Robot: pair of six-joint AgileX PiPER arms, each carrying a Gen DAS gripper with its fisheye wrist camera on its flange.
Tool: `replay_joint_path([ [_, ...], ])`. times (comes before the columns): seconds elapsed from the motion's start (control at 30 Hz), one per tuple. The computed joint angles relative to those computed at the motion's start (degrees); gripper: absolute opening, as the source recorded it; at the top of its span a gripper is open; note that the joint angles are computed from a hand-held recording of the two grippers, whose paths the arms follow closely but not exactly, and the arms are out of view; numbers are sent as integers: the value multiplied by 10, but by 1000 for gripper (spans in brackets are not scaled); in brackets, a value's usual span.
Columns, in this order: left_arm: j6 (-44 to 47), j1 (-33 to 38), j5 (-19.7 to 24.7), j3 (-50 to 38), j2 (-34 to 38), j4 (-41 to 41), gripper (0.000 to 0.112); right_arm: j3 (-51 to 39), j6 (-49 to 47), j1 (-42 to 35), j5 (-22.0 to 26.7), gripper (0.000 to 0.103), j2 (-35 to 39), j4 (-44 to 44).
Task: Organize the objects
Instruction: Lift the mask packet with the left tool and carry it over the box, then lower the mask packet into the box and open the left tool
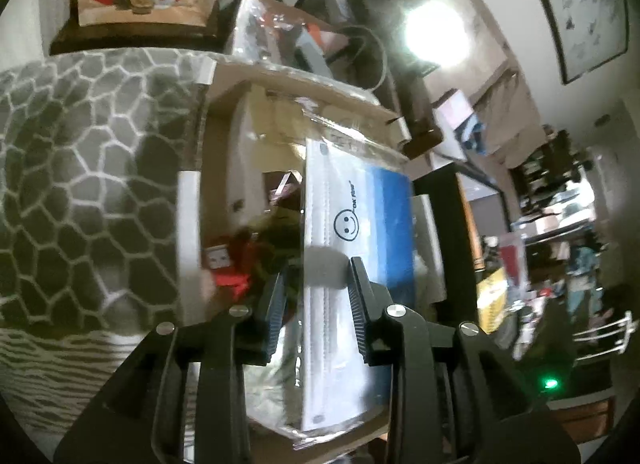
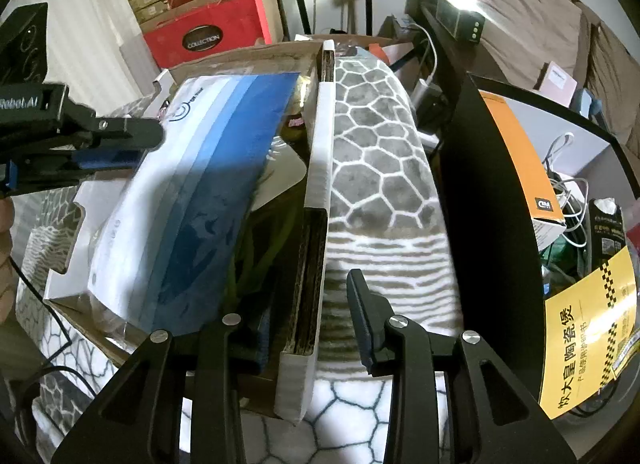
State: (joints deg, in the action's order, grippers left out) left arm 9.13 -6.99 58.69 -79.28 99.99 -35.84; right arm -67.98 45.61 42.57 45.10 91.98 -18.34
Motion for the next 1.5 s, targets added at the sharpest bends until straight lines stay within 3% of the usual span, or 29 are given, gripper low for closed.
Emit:
replay_joint_path([
  [0.3,-9,-24,-25,36,-39,69,21,3,-8,-5,-6,34,0,7],
  [0.47,12,4,-8,32,-59,33,21,2,-8,-5,-6,34,0,7],
  [0.6,29,19,23,2,-39,8,38,3,-6,-5,-5,34,-1,7],
  [0.87,12,-8,40,-42,21,26,40,2,-6,-4,-6,34,1,5],
  [0.93,18,-7,38,-39,24,16,37,2,-6,-4,-6,34,1,5],
  [1.0,19,-6,37,-38,28,10,21,3,-5,-4,-7,34,1,5],
  [1.17,22,-2,24,-22,12,13,5,3,-5,-4,-6,34,1,4],
  [1.5,41,17,43,-20,-21,47,2,3,-5,-4,-6,34,1,4],
])
